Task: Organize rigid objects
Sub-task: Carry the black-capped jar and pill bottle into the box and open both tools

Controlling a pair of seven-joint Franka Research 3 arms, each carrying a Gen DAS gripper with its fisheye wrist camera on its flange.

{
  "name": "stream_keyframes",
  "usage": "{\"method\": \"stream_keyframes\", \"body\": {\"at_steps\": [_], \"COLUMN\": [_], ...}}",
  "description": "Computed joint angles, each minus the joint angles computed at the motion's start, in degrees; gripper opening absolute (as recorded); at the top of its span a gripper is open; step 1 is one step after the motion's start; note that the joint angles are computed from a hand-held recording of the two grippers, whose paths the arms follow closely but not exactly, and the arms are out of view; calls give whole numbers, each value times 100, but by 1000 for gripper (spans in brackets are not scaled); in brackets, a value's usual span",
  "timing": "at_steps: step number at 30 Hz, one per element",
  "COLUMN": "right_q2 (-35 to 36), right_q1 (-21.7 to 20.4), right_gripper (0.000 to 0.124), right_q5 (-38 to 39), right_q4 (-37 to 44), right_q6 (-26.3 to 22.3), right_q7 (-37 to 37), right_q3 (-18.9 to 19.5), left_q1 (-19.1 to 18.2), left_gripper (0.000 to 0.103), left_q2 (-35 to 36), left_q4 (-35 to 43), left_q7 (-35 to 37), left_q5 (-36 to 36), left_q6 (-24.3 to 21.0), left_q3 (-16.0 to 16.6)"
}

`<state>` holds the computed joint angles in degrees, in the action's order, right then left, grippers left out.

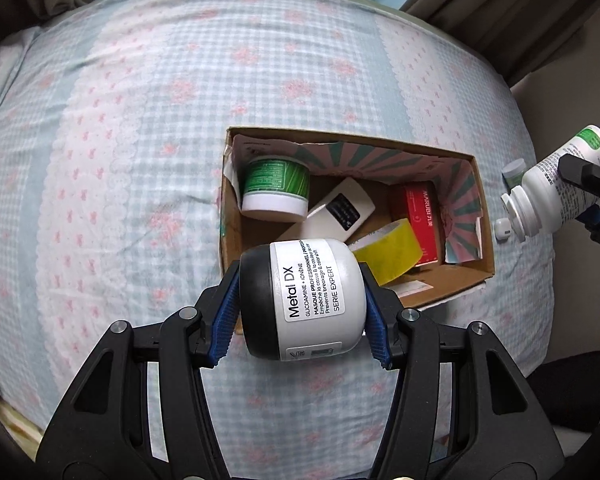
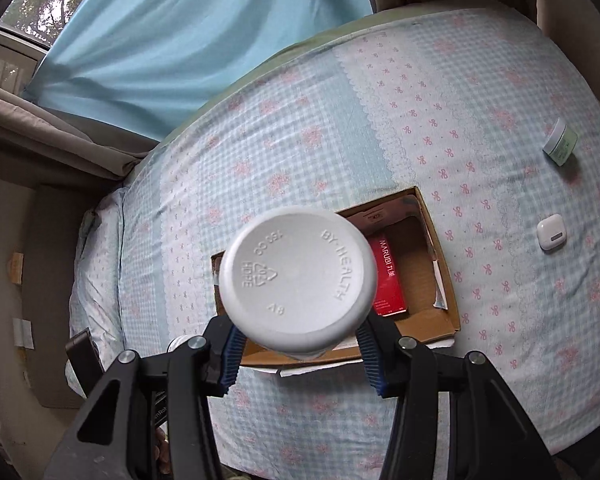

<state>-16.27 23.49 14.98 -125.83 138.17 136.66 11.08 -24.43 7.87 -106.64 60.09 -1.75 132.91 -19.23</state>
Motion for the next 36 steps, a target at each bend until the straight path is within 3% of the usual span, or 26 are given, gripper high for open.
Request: {"method": "stream_keyframes", "body": {"at_steps": [4, 15, 23, 25, 26, 27, 28, 29, 30, 32, 36], "right_q2": [616, 1884, 1930, 1933, 1924, 1897, 1852, 1795, 1729, 1547, 1176], "right_q1": [68, 409, 437, 418, 403, 397, 400, 395, 383, 356, 312], "right_gripper": [46, 46, 47, 48, 52, 62, 70, 93, 103, 103, 103], "right_q5": [380, 2364, 2770, 2703, 2747, 2731, 2578, 2252, 1715, 815, -25], "right_q4": [148, 98, 22, 57, 60, 34, 8, 5, 43, 68, -22], "right_q6": [288, 1563, 1657, 1529, 1503, 1524, 1526, 1434, 1180, 776, 294], "right_q7": [-22, -399, -444, -302, -277, -177, 14, 261, 621, 1136, 1417], "right_q3": [-77, -69, -52, -82, -92, -103, -117, -145, -183, -202, -122], "left_q1": [1, -53, -11, -12, -43, 6, 110, 62, 14, -22, -31], "left_gripper": [51, 51, 51, 55, 82, 103, 103, 103, 103, 103, 103], "left_q2": [425, 1101, 1222, 1163, 1117, 1080, 1010, 973, 935, 851, 589], "left_q4": [244, 477, 548, 492, 471, 433, 322, 327, 323, 270, 53], "left_q7": [196, 636, 974, 1069, 1039, 1170, 1387, 1325, 1273, 1258, 1165], "left_q5": [141, 378, 204, 168, 220, 79, -232, -178, -92, -42, -41], "left_q6": [-35, -25, -84, 13, 33, 111, 293, 262, 226, 196, 213], "left_q3": [10, -61, -161, -166, -144, -196, -296, -256, -219, -193, -151]}}
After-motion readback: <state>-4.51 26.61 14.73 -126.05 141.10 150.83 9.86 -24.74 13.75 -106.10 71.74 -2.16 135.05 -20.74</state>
